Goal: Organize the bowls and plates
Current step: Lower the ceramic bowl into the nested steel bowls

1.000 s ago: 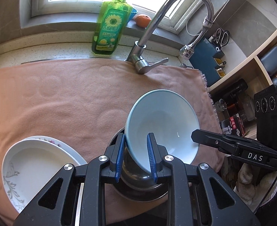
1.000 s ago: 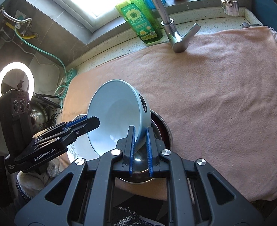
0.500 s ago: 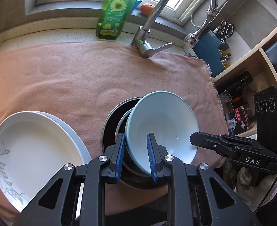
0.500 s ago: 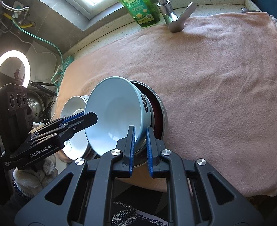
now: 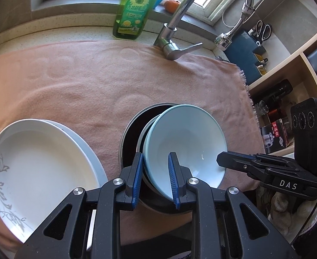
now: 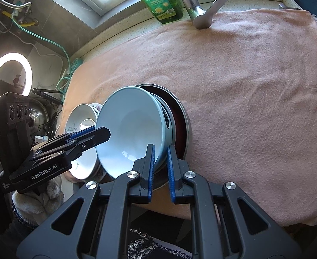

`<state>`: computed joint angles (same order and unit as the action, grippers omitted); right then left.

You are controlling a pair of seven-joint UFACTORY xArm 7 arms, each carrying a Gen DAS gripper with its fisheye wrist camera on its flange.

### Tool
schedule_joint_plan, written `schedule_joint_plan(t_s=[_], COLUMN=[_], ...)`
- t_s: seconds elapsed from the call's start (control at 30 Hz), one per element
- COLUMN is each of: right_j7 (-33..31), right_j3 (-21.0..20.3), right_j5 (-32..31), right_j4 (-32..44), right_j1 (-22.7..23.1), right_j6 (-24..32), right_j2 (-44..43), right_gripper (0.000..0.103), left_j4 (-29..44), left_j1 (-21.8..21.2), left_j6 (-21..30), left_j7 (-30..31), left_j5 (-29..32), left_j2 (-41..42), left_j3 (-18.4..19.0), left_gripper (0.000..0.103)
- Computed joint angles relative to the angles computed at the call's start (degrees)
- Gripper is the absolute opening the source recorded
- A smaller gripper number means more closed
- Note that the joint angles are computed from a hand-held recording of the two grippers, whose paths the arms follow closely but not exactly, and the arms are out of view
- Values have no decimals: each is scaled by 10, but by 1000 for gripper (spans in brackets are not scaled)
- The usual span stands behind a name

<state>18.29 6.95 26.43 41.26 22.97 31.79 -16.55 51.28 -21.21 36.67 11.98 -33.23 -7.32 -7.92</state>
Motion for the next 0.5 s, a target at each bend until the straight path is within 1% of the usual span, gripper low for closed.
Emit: schedule_joint_plan(t_s=[0.27, 0.5], right_j7=[-8, -5], right_j3=[-1, 3], right_j5=[3, -8], right_j4=[3, 5], right_j1=[0, -1], right_j6=[4, 8], right_j2=[5, 4], right_gripper=[12, 13], left_j4=[2, 6], left_j1=[1, 3], left_j6=[2, 10], left_j7=[-8, -12], left_j5=[9, 10], left_j2=[4, 7], left_j3=[-2, -1], left_gripper=[22, 22])
